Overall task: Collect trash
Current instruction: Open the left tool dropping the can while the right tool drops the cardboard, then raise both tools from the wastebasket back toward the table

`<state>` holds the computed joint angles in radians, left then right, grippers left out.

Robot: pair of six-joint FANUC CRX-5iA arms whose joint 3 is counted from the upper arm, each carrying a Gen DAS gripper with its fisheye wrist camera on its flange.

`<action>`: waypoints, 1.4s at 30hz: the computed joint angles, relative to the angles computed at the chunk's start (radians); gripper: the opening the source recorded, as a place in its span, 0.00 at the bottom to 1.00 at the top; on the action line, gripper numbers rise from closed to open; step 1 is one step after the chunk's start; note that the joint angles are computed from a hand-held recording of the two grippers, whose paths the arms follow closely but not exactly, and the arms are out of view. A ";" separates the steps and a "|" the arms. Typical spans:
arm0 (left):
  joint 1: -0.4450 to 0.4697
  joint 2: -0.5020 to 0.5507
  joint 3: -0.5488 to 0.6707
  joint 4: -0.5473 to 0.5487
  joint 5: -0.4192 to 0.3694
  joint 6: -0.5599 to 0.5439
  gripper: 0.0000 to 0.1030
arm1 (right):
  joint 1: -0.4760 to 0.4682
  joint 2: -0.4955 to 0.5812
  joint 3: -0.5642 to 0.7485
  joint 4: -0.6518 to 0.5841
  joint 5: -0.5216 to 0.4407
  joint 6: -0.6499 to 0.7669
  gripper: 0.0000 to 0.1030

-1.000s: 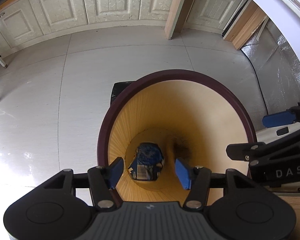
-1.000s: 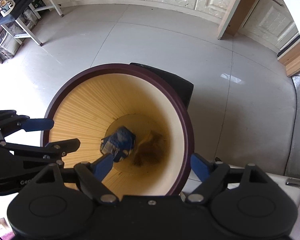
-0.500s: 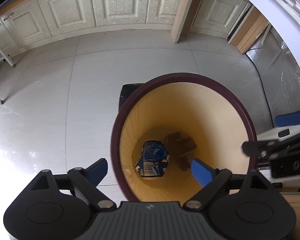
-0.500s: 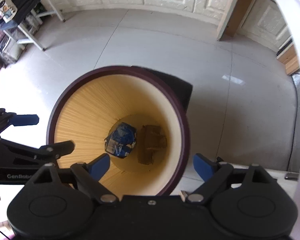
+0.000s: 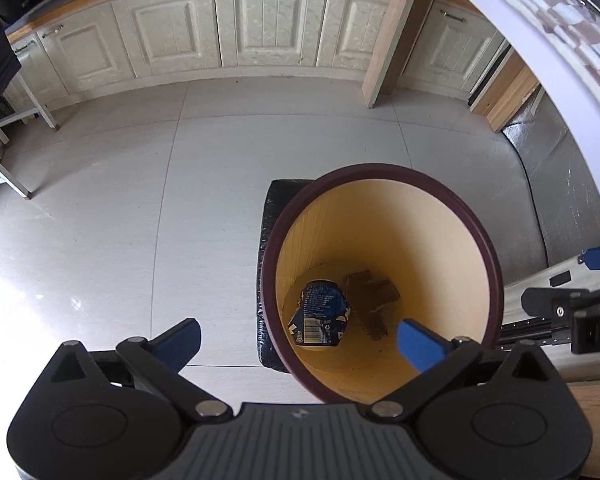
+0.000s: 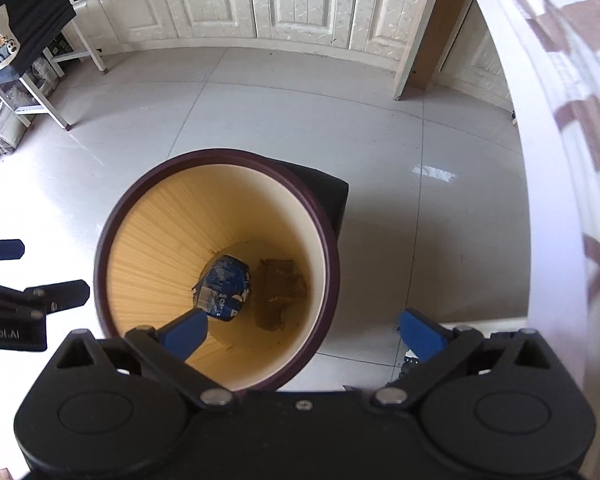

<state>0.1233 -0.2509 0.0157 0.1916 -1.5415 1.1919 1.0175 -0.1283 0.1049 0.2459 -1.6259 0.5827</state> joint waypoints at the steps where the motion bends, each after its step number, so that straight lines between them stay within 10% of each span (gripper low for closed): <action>1: 0.005 -0.009 0.000 0.004 -0.004 -0.006 1.00 | 0.011 -0.004 0.003 0.004 -0.005 -0.006 1.00; 28: 0.310 -0.226 0.103 0.236 -0.090 -0.135 1.00 | 0.376 -0.063 0.148 0.393 -0.187 -0.210 1.00; 42: 0.247 -0.303 0.164 0.316 0.026 -0.114 1.00 | 0.625 -0.161 0.126 0.690 -0.338 -0.311 1.00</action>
<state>0.3703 -0.5542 0.1799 0.5080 -1.5158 1.0782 1.6424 -0.2888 0.2312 0.9362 -1.9639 0.2713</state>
